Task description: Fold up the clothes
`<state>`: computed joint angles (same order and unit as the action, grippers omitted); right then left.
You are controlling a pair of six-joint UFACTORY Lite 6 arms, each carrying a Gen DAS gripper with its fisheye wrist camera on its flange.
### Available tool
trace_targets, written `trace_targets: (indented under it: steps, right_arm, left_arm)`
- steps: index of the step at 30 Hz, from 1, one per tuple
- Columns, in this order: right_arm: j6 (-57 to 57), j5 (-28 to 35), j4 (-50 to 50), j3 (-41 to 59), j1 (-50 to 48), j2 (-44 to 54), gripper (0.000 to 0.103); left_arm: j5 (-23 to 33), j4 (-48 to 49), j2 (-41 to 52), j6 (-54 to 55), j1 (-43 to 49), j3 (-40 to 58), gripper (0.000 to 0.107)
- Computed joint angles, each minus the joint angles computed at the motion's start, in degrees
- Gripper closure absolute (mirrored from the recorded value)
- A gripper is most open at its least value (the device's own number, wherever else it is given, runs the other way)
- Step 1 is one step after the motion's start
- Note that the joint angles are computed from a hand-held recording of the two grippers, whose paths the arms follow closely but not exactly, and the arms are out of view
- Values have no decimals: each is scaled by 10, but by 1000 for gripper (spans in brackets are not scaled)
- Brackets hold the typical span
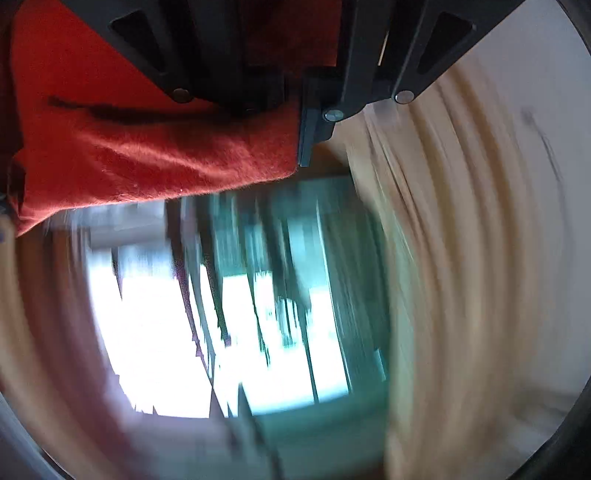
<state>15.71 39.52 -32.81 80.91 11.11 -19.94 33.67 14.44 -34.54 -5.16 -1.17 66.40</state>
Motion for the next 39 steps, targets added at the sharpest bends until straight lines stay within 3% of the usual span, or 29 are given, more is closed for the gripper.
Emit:
trace_targets:
  steps: [2,4,8,10,12,15,18,21,26,30,33,36,39]
  right_arm:
    - [-73,-8,120,-5,-64,101,22]
    - [-138,-40,199,-44,-118,129,22]
    - [-239,-74,272,-92,-181,159,22]
    - [-351,-78,386,-112,-228,155,22]
    - [-468,-49,506,-121,-260,145,22]
    - [-644,42,669,-142,-304,126,22]
    - [-714,124,722,-144,-284,133,22]
    - [-679,135,694,-128,-203,163,22]
    - [-481,4,474,-87,-39,260,22]
    - [-371,-44,372,-27,3,320,22]
    - [-251,-80,298,42,1,367,22]
    - [-215,-78,353,117,-48,421,22]
    - [-303,-69,479,110,-106,423,22]
  left_arm:
    - [-10,-49,120,23,25,-31,101]
    - [-30,-54,215,27,34,-50,101]
    - [-51,-57,307,22,46,-28,101]
    - [-51,-99,310,68,56,-23,101]
    - [-39,-132,299,124,58,-22,101]
    - [-18,-170,278,200,62,-25,101]
    - [-5,-185,244,236,59,-47,101]
    - [-4,-162,247,214,43,-39,101]
    - [-25,-102,318,130,33,8,101]
    - [-24,-166,419,141,80,96,101]
    - [10,-235,508,153,112,189,101]
    - [25,-275,549,158,132,225,101]
    - [47,-381,565,210,170,235,101]
